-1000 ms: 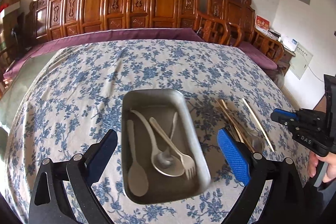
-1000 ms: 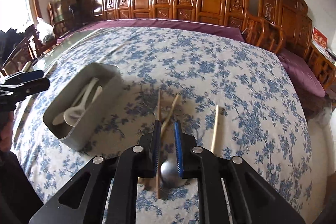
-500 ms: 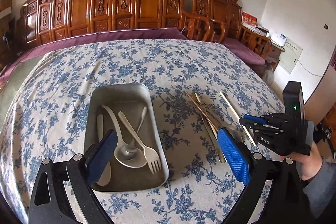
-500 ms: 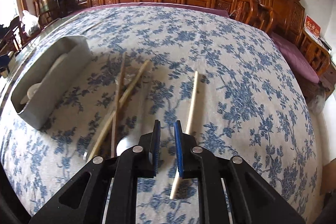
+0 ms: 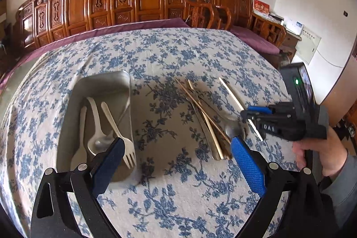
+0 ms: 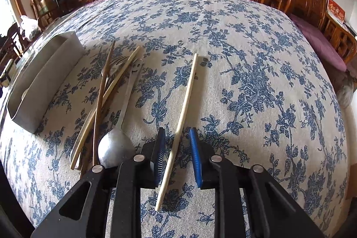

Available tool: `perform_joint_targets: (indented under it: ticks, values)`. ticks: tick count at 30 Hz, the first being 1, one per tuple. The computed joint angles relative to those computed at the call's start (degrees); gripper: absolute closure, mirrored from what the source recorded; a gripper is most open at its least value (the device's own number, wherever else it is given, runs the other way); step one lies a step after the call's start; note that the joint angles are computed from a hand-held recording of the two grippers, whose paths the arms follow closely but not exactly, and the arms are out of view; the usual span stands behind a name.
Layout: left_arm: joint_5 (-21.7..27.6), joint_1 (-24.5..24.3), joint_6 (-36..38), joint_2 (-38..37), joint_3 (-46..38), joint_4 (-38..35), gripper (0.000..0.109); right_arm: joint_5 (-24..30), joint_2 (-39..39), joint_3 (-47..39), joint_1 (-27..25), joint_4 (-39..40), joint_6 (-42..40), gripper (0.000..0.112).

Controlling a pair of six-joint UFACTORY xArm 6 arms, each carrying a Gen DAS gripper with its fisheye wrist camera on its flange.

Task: Organize utensils
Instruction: 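Grasp a wooden chopstick on the tablecloth with the right tool, then grasp another wooden chopstick with the left tool while the right tool holds its chopstick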

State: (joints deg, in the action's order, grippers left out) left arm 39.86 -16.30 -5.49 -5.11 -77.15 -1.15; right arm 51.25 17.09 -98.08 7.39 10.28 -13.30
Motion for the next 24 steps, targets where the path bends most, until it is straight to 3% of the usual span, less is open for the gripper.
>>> perform_joint_targets:
  ticks: [1,5,8,24]
  values:
    - [0.23,-0.31,-0.7,0.05,0.13,0.42,0.016,0.83,0.39,-0.8,-0.09,-0.63,0.71,0.106]
    - [1.3,-1.87,-2.5,1.66,-1.04,1.25,0.016,3.3,1.18,-2.65,-0.72,0.28,0.44,0.106]
    - [2.21,-3.0,-2.79,4.14,-3.95,1.32,0.036,2.21,0.3,-1.07,-0.85,1.26,-0.8,0.106]
    - [11.45,-3.62,-8.24,25.14,-27.53,0.85,0.075,2.53,-0.21,-0.34,-1.84,5.05,-2.8,0.106]
